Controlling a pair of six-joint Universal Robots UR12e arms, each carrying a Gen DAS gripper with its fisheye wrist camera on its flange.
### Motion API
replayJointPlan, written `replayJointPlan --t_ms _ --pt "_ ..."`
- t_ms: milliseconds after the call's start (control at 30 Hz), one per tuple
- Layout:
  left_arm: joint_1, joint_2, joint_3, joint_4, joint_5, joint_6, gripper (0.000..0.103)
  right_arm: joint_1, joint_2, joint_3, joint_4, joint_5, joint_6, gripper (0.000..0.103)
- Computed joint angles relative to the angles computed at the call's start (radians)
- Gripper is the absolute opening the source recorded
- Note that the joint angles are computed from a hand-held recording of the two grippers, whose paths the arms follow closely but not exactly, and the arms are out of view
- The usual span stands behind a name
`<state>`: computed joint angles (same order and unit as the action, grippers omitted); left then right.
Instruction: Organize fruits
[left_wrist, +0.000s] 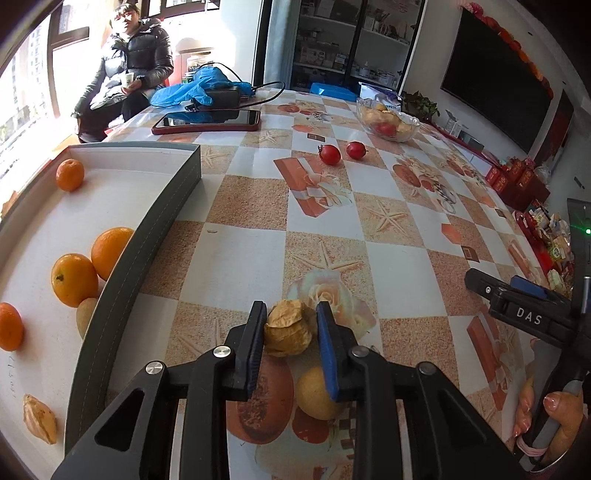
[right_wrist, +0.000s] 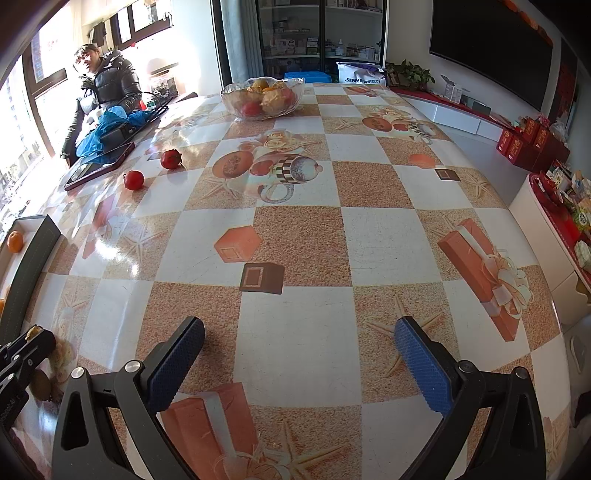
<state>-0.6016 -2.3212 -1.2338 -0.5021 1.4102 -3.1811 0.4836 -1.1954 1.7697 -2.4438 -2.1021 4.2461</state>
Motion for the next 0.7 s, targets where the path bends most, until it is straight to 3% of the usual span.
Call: replayJointPlan --t_ms 100,300,333,400,467,567,700 --pt "-0.008 0.006 -0.017 0.022 -0.003 0.021 0.03 0.0 0.0 0.0 0.0 0.0 0.0 0.103" --pt "-0.012 -0.003 0.004 0.003 -0.124 0.014 0.032 0.0 0.0 0.0 0.001 0.0 0.0 0.103" --pt "-0.01 -0.004 0.007 0.005 -0.131 0.005 0.035 0.0 0.0 0.0 0.001 0.0 0.0 0.103" --pt "-0.003 -0.001 0.006 0.034 -0.139 -0.024 0.061 0.0 0.0 0.0 0.001 0.0 0.0 0.103" --pt "0.01 0.007 -0.005 0.081 -0.143 -0.069 0.071 0.0 0.0 0.0 0.002 0.0 0.0 0.103" --pt "0.031 0.021 -0.014 0.096 -0.163 -0.096 0.071 0.0 0.0 0.0 0.002 0.0 0.0 0.103" --pt "0.038 0.039 -0.031 0.08 -0.144 -0.061 0.071 0.0 0.0 -0.001 0.002 0.0 0.0 0.103"
